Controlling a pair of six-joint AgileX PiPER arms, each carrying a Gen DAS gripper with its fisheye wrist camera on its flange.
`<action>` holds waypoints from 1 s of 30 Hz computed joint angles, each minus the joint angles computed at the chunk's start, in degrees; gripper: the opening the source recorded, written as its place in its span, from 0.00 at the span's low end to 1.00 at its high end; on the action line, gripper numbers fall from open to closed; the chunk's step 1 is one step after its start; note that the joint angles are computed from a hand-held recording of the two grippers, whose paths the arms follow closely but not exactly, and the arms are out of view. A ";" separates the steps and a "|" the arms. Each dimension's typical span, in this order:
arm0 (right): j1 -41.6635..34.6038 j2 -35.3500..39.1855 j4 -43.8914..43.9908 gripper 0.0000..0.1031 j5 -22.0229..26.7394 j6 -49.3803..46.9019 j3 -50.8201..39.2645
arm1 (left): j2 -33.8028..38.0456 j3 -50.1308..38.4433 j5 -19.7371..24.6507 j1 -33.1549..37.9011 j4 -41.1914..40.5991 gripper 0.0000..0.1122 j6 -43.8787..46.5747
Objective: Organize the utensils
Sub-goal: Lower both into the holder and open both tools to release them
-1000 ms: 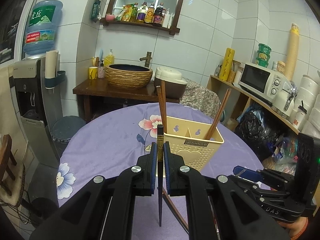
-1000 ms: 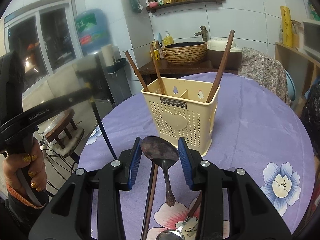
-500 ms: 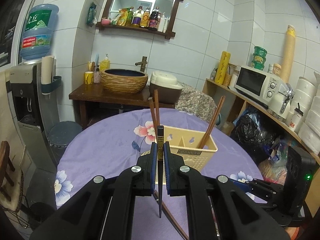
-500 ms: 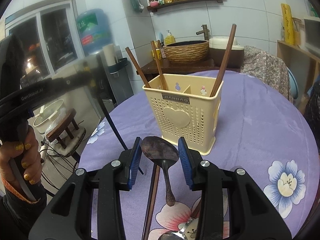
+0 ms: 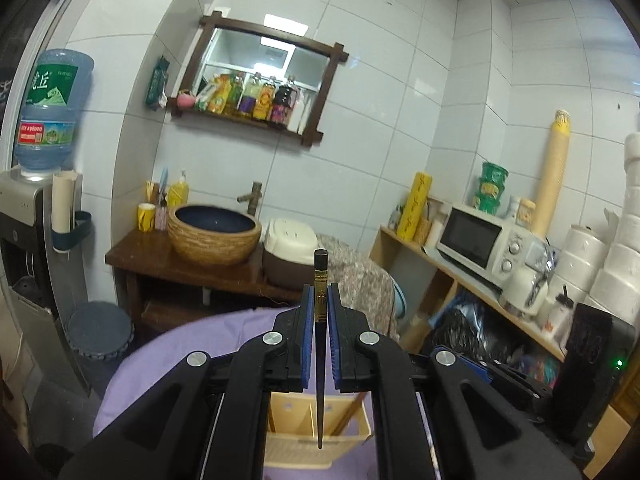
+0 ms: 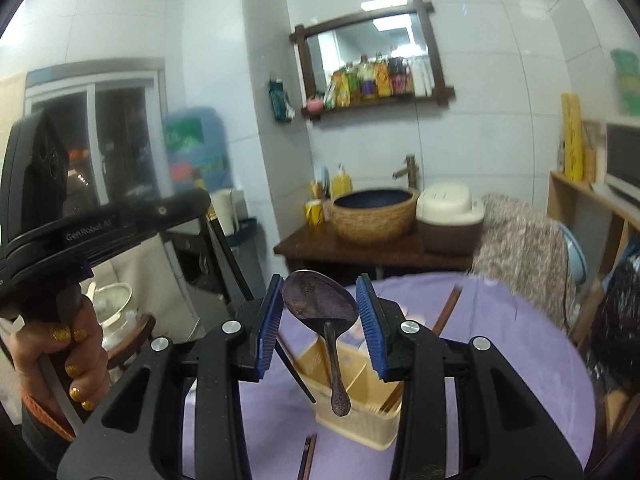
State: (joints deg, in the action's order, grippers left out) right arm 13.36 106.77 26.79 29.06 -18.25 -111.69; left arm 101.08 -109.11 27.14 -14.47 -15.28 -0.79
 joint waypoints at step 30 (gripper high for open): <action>2.33 9.23 -19.53 0.37 -15.88 16.00 13.20 | 12.91 2.92 -2.49 -5.12 20.91 0.07 -14.42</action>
State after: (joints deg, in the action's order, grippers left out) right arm 15.69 115.99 7.25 13.18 -2.25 -98.49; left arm 113.99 -106.19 24.65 -19.59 5.63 -15.21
